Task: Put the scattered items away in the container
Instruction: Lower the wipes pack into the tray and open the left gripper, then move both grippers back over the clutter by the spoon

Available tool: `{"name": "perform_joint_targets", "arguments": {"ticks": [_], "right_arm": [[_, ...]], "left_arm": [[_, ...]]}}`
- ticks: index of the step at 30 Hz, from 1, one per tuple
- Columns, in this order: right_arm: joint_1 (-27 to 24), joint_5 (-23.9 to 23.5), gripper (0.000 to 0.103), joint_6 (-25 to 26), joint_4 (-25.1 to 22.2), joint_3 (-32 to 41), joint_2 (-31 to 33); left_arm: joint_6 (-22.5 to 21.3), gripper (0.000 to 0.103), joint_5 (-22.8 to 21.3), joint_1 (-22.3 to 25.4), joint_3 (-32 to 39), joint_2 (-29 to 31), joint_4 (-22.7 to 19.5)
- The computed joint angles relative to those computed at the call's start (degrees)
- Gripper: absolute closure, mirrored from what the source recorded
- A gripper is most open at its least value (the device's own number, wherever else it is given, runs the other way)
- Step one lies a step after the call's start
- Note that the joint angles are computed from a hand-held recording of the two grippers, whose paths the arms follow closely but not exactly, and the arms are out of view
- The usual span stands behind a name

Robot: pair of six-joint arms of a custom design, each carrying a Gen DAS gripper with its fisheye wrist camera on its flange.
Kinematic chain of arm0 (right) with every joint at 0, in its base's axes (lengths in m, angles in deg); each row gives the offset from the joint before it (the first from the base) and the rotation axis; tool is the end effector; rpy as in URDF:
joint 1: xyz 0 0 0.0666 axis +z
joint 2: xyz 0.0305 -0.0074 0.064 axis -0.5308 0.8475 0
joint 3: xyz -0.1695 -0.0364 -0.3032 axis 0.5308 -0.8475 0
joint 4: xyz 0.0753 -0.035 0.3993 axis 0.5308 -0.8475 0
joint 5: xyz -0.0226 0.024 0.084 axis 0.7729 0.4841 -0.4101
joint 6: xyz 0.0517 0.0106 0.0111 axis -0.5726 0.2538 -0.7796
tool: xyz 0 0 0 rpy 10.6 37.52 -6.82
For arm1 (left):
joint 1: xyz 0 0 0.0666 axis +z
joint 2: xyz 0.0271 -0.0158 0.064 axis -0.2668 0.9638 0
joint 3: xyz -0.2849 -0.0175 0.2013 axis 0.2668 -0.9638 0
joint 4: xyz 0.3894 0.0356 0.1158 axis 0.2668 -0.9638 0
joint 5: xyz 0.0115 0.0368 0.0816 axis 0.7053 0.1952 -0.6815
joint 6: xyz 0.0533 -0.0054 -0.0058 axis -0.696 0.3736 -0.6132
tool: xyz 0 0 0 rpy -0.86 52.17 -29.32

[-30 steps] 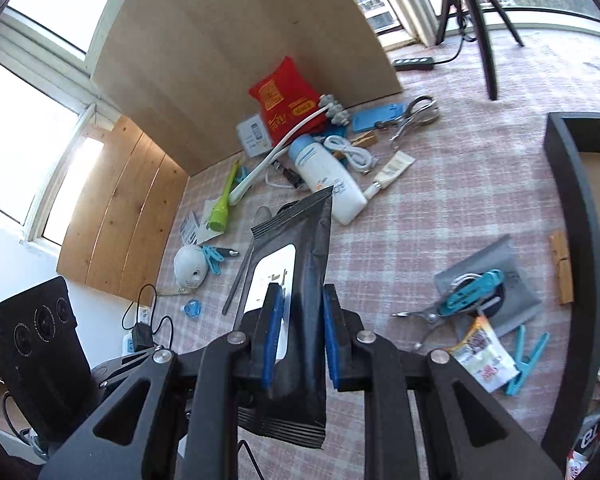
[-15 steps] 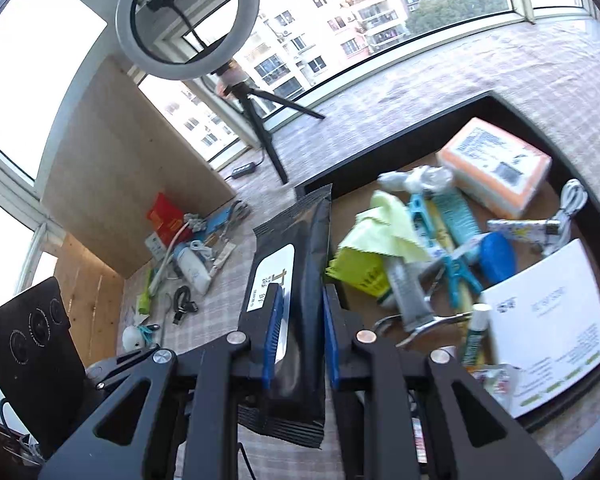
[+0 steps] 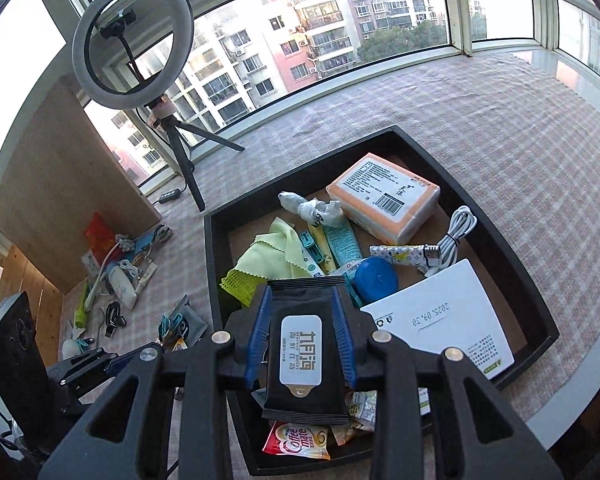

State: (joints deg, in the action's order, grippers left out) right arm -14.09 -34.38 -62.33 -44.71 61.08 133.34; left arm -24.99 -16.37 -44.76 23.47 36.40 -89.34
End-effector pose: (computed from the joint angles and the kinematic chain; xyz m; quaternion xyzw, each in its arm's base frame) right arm 0.3571 0.1172 0.4503 0.0628 0.9408 0.1500 0.2975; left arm 0.3253 -0.1948 0.3963 0.2327 0.9161 -0.2218 0.2396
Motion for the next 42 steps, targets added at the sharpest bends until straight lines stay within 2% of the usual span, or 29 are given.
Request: {"name": "perform_joint_targets", "arguments": {"ticks": [5, 10, 13, 15, 19, 22, 27, 30, 36, 42], "right_arm": [[3.42, -0.02, 0.072, 0.81, 0.78, 1.98, 2.65], [7.60, -0.62, 0.072, 1.99, 1.10, 5.03, 7.08], [10.37, -0.99, 0.072, 2.94, 1.09, 7.52, 10.34], [12.29, -1.12, 0.072, 3.92, 0.86, 9.63, 12.80], [16.15, -1.22, 0.072, 6.73, 0.09, 14.43, 17.96], [18.69, -1.50, 0.067, 8.54, 0.10, 17.38, 21.23], [21.90, -2.98, 0.067, 10.78, -1.41, 22.47, 27.06], [23.69, -4.95, 0.067, 12.36, -2.23, 25.30, 30.21], [27.75, -5.29, 0.067, 17.92, -5.76, 34.00, 38.64], [29.29, -6.15, 0.069, 17.09, -10.97, 48.01, 50.71]], "left_arm": [[0.28, 0.070, -0.97, 3.62, -1.80, -2.32, -0.14], [0.28, 0.070, -1.00, 11.01, -4.36, -5.20, -1.40], [-0.72, 0.065, -1.03, 17.18, -6.50, -7.36, -2.25], [-2.11, 0.056, -0.91, 22.08, -7.87, -8.66, -3.08], [-4.34, 0.053, -1.34, 32.60, -9.78, -10.45, -4.35], [-6.63, 0.052, 0.26, 41.10, -10.84, -11.20, -5.75], [-10.12, 0.052, -0.17, 50.03, -12.42, -11.34, -5.90], [-11.80, 0.054, -0.95, 51.30, -12.73, -10.54, -5.31], [-14.41, 0.054, -2.75, 48.18, -12.36, -7.64, -3.27], [-14.52, 0.059, -4.86, 44.94, -9.27, -0.88, -0.31]]}}
